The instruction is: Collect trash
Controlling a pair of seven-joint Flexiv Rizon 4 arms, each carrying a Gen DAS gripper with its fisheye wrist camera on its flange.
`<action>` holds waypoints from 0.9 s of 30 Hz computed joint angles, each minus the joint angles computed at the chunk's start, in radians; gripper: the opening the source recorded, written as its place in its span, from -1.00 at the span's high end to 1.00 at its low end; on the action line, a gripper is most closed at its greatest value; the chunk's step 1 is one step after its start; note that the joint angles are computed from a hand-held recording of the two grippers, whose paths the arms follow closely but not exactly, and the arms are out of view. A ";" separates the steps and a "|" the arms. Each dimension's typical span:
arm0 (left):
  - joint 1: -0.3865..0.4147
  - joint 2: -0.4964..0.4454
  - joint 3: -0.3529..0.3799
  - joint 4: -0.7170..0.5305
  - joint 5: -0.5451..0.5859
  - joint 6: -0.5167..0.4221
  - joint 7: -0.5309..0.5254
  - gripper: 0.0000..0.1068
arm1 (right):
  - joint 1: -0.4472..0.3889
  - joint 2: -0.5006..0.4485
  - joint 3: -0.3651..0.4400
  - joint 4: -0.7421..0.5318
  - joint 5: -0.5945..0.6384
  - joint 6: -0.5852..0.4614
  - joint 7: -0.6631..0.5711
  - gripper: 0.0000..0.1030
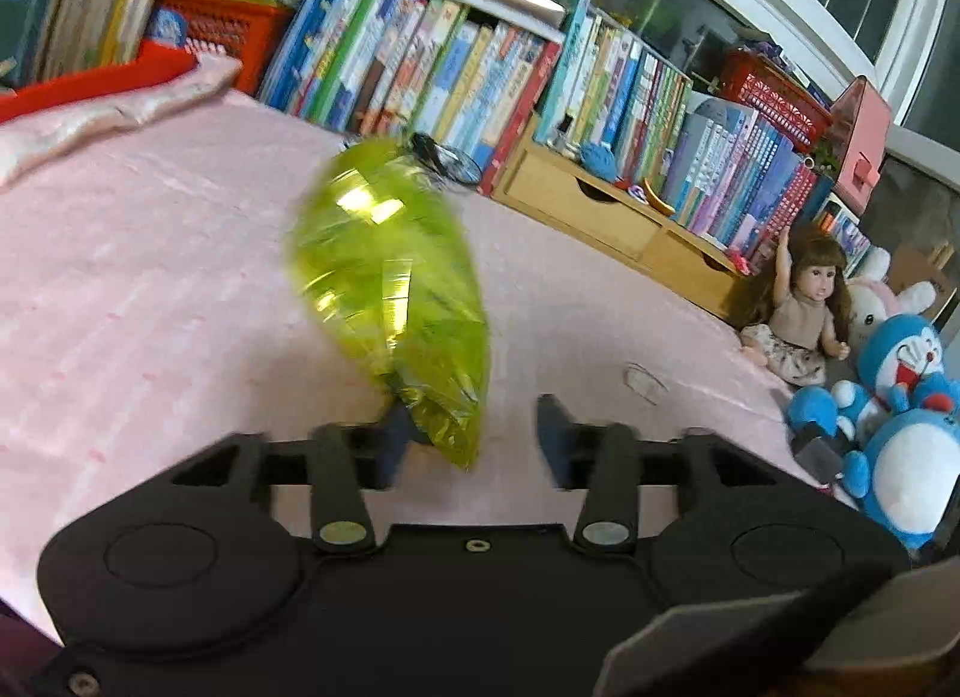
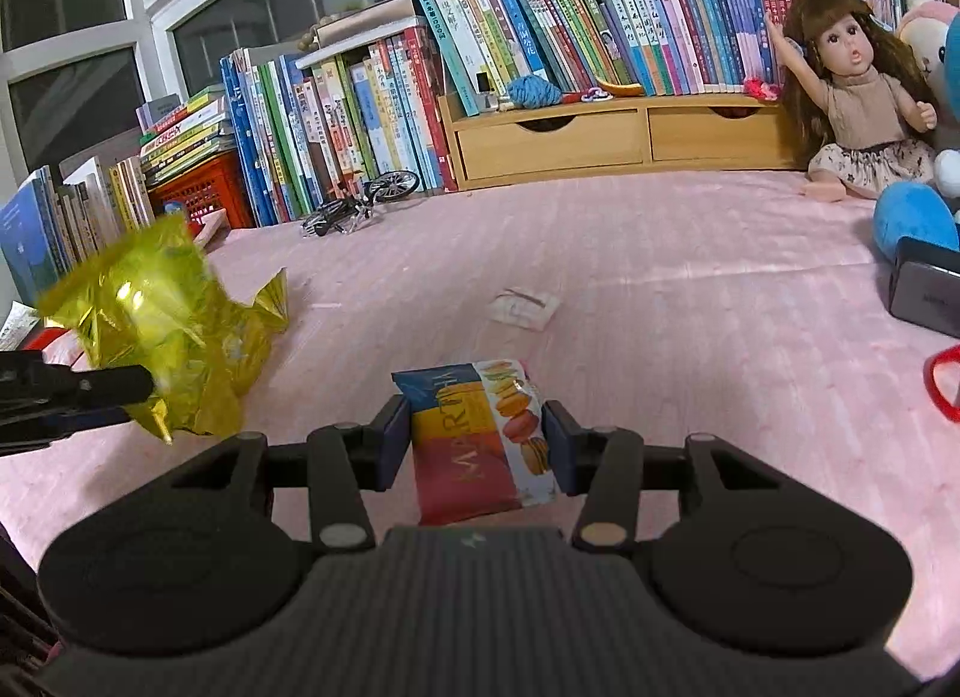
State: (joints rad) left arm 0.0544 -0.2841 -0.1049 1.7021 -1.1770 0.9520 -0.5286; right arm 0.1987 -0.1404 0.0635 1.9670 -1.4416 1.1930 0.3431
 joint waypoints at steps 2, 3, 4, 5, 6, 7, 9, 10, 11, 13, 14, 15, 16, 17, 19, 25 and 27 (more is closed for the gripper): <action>-0.008 0.011 -0.005 0.023 -0.043 0.058 0.069 -0.07 | 0.001 -0.002 0.001 -0.001 0.002 0.000 0.000 -0.06; -0.016 0.009 -0.006 0.025 -0.056 0.091 0.085 -0.15 | 0.002 -0.003 0.001 -0.002 0.004 0.000 -0.001 -0.07; -0.026 0.006 -0.010 0.030 -0.079 0.140 0.111 -0.30 | 0.003 -0.004 0.001 -0.002 0.005 0.001 0.000 -0.07; -0.039 0.002 -0.015 0.032 -0.104 0.204 0.136 -0.41 | 0.003 -0.005 0.000 -0.003 0.006 0.002 0.001 -0.07; -0.053 -0.005 -0.022 0.031 -0.128 0.272 0.164 -0.46 | 0.004 -0.006 0.000 -0.003 0.006 0.002 0.002 -0.08; -0.064 -0.010 -0.031 0.029 -0.157 0.330 0.197 -0.51 | 0.005 -0.007 0.000 -0.004 0.007 0.001 0.003 -0.08; -0.077 -0.019 -0.050 0.020 -0.232 0.414 0.281 -0.57 | 0.006 -0.009 -0.001 -0.005 0.006 0.002 0.005 -0.09; -0.084 -0.025 -0.052 0.011 -0.250 0.435 0.297 -0.62 | 0.007 -0.010 -0.001 -0.006 0.006 0.002 0.007 -0.09; -0.087 -0.029 -0.057 0.005 -0.279 0.447 0.319 -0.66 | 0.008 -0.011 -0.001 -0.006 0.006 0.002 0.010 -0.09; -0.094 -0.036 -0.060 -0.010 -0.359 0.458 0.373 -0.68 | 0.009 -0.014 -0.003 -0.008 0.000 0.005 0.020 -0.09; -0.106 -0.045 -0.061 -0.028 -0.414 0.485 0.410 -0.70 | 0.008 -0.015 -0.004 -0.007 -0.001 0.008 0.023 -0.10; -0.122 -0.059 -0.057 -0.051 -0.464 0.513 0.444 -0.72 | 0.006 -0.017 -0.005 -0.008 -0.001 0.014 0.023 -0.10; -0.140 -0.077 -0.049 -0.079 -0.509 0.549 0.468 -0.75 | 0.006 -0.018 -0.006 -0.009 -0.003 0.015 0.026 -0.10; -0.149 -0.095 -0.038 -0.095 -0.488 0.565 0.427 -0.75 | 0.006 -0.020 -0.007 -0.011 -0.004 0.016 0.026 -0.10; -0.130 -0.121 -0.012 -0.089 -0.300 0.533 0.176 -0.76 | 0.006 -0.022 -0.008 -0.012 -0.006 0.018 0.026 -0.10; -0.072 -0.198 0.016 -0.140 -0.007 0.414 -0.312 -0.74 | 0.011 -0.031 -0.008 -0.020 -0.002 0.020 0.023 -0.10; -0.052 -0.214 0.003 -0.159 0.029 0.391 -0.368 -0.68 | 0.012 -0.033 -0.010 -0.021 -0.005 0.022 0.024 -0.10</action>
